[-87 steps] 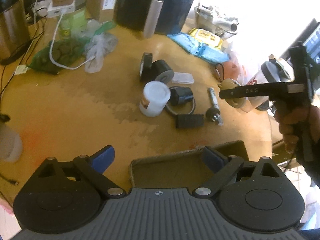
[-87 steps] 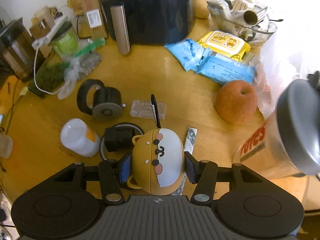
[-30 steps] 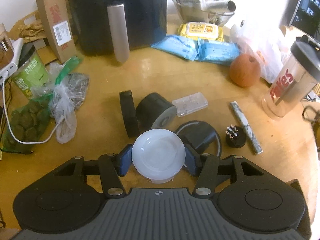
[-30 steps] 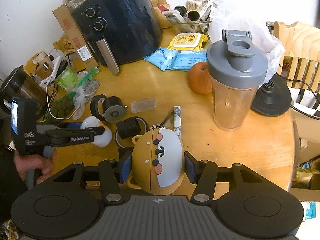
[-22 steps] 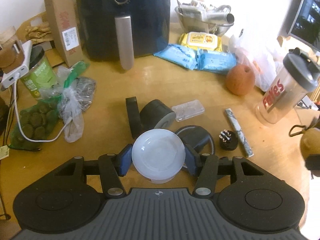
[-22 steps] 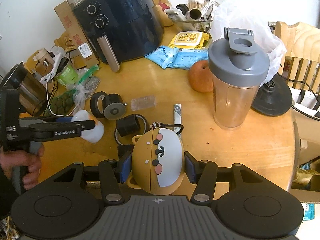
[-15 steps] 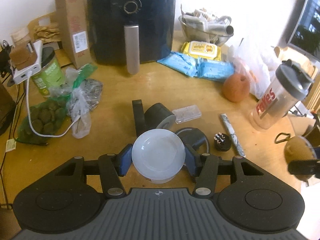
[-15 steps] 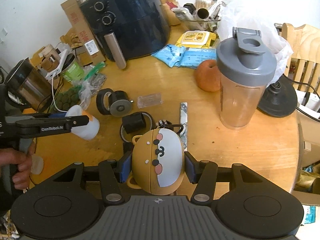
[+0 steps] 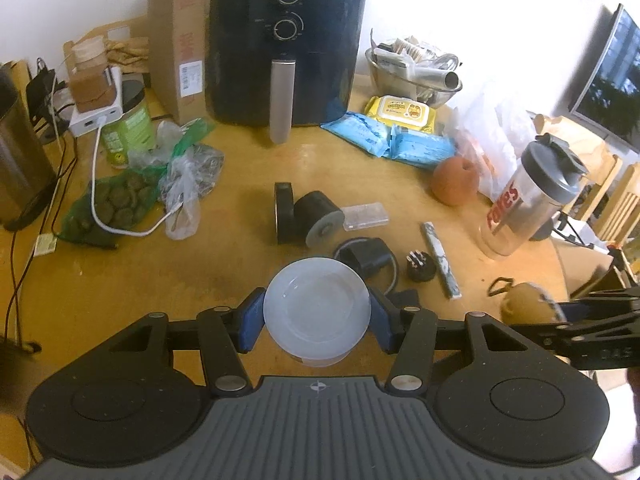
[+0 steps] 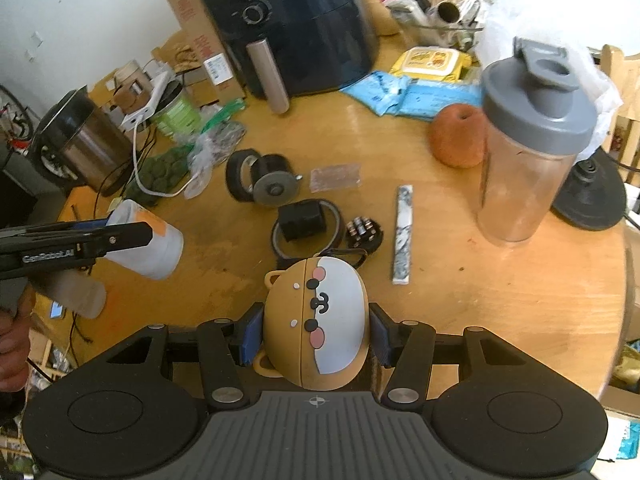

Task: Organize rigid objects
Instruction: 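Lower the toy into the cardboard box and open the right gripper while the left carries the jar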

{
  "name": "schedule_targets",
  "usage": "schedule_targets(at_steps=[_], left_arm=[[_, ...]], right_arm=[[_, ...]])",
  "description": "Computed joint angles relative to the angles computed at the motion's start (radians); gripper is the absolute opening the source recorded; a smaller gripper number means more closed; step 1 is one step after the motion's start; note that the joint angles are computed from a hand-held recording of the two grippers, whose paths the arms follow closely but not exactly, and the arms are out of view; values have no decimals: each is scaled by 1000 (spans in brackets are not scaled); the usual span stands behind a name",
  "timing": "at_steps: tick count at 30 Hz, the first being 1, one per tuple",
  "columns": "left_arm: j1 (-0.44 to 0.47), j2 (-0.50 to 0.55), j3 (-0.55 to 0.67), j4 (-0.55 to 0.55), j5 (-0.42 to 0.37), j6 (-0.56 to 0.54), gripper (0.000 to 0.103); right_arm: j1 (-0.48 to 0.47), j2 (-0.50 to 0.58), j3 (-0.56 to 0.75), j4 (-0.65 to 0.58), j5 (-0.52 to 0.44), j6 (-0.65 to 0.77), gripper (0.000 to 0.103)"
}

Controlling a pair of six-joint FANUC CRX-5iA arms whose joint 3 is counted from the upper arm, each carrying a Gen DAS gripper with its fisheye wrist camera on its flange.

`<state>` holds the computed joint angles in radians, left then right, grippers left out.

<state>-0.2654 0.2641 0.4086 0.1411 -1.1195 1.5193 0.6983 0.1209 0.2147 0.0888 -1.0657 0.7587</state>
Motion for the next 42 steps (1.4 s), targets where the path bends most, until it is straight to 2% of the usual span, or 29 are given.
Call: schedule_targets(at_steps=[10, 19, 28, 42], left_arm=[[-7, -82, -103, 18, -9, 39, 53], [-19, -118, -161, 16, -26, 59, 53], [-33, -108, -177, 16, -50, 53, 53], [-54, -54, -143, -39, -89, 82, 53]], right_arm=[[26, -6, -2, -71, -12, 76, 57], [60, -33, -27, -96, -44, 66, 57], [75, -33, -60, -67, -43, 30, 57], [66, 45, -37, -33, -56, 12, 57]])
